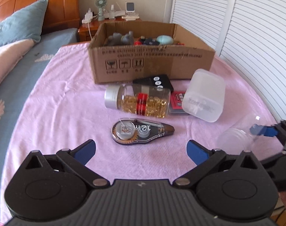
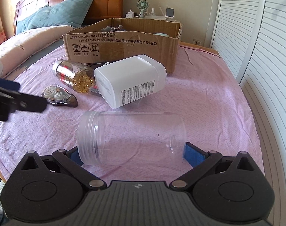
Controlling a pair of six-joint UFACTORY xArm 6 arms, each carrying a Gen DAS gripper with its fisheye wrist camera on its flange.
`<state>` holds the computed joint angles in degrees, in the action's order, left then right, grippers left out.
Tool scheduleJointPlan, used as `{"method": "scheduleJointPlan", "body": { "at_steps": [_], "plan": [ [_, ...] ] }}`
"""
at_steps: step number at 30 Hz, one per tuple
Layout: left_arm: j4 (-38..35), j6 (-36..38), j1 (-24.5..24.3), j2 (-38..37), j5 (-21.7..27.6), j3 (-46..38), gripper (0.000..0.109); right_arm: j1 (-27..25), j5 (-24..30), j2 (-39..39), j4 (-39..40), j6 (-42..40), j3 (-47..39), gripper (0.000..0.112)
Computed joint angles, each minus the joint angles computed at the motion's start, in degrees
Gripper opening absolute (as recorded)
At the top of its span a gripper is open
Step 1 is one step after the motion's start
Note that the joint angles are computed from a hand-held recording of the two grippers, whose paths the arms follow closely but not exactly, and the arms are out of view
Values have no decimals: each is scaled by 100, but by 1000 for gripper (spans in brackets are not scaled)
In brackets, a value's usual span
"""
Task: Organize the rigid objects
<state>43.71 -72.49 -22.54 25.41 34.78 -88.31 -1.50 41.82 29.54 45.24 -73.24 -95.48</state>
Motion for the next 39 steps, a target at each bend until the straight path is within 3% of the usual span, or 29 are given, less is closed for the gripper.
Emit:
{"method": "scheduleJointPlan", "body": {
  "at_steps": [6,11,17,21,23,32,39],
  "plan": [
    [6,-321,95,325,-154,-237,102,-62,72,-24,241,-323,52,103],
    [295,-590,81,546,14,-540,102,-91,58,-57,478,-579,138,103],
    [419,-349,-2,768,295,-856,98,-92,90,-49,459,-580,120,103],
    [570,-252,40,685,96,-687,96,-102,118,-42,472,-607,109,103],
    [640,-336,50,662,103,-662,89,-100,125,-39,436,-571,97,103],
    [481,-48,150,485,-94,-413,90,-60,169,0,138,-278,-16,103],
    [531,-131,253,177,-151,18,90,17,434,101,-604,536,-347,103]
  ]
}}
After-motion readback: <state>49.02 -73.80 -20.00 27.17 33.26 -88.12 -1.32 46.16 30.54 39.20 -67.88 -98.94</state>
